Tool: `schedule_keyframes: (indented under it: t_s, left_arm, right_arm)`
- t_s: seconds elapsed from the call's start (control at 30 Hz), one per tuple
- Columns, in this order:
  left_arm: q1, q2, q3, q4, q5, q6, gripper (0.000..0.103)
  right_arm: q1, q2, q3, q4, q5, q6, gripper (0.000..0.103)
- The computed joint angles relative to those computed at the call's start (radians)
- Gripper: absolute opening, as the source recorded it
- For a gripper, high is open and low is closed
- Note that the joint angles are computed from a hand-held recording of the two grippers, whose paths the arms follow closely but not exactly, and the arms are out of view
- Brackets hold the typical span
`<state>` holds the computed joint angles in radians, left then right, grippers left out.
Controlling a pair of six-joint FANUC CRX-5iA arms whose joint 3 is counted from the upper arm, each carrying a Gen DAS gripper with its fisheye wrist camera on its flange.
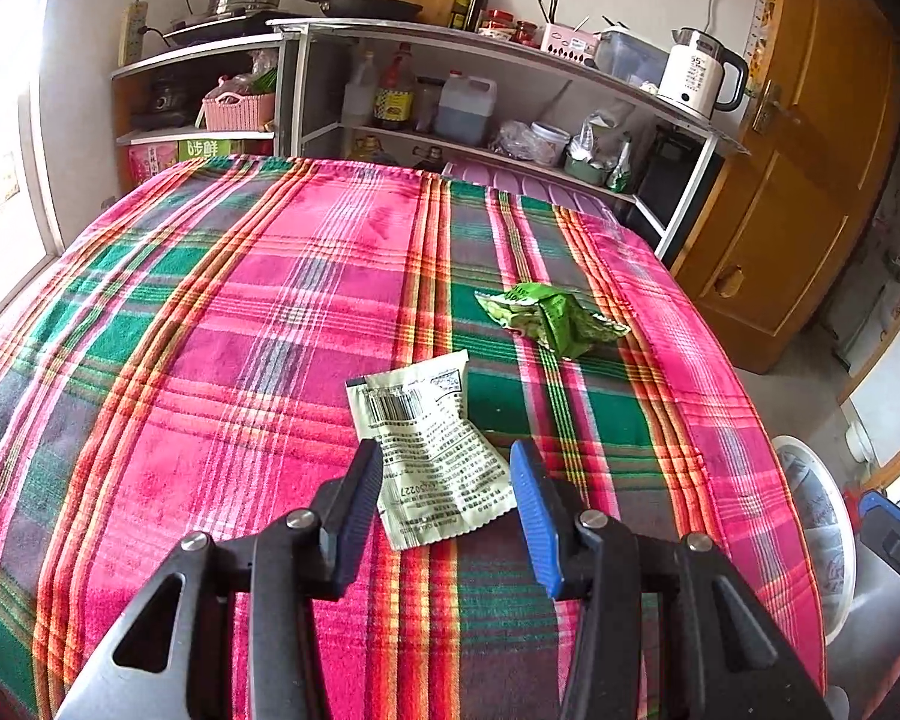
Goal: Collect trash
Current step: 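Grasp the white paper slip with the left gripper while the right gripper approaches the green wrapper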
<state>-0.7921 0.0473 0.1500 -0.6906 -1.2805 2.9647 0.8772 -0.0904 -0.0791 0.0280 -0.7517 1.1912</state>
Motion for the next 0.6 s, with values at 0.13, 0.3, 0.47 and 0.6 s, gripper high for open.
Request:
schedule_keyframes:
  t_s: [0.13,0.3,0.47,0.6]
  left_arm:
    - [0.036,0.009,-0.002,0.042,0.018,-0.017,0.048]
    - [0.054,0.042,0.032,0.067,-0.021,-0.055,0.057]
    - [0.052,0.055,0.052,0.063,-0.051,-0.079,0.032]
    - [0.066,0.021,0.01,0.081,-0.009,-0.073,0.01]
  right_arm:
    - [-0.007,0.025,0.025,-0.021,-0.003,0.023,0.045]
    - [-0.006,0.047,0.046,-0.036,-0.005,0.042,0.045]
    - [0.005,0.066,0.069,-0.032,-0.011,0.05,0.045]
    - [0.016,0.079,0.085,-0.028,-0.019,0.052,0.045]
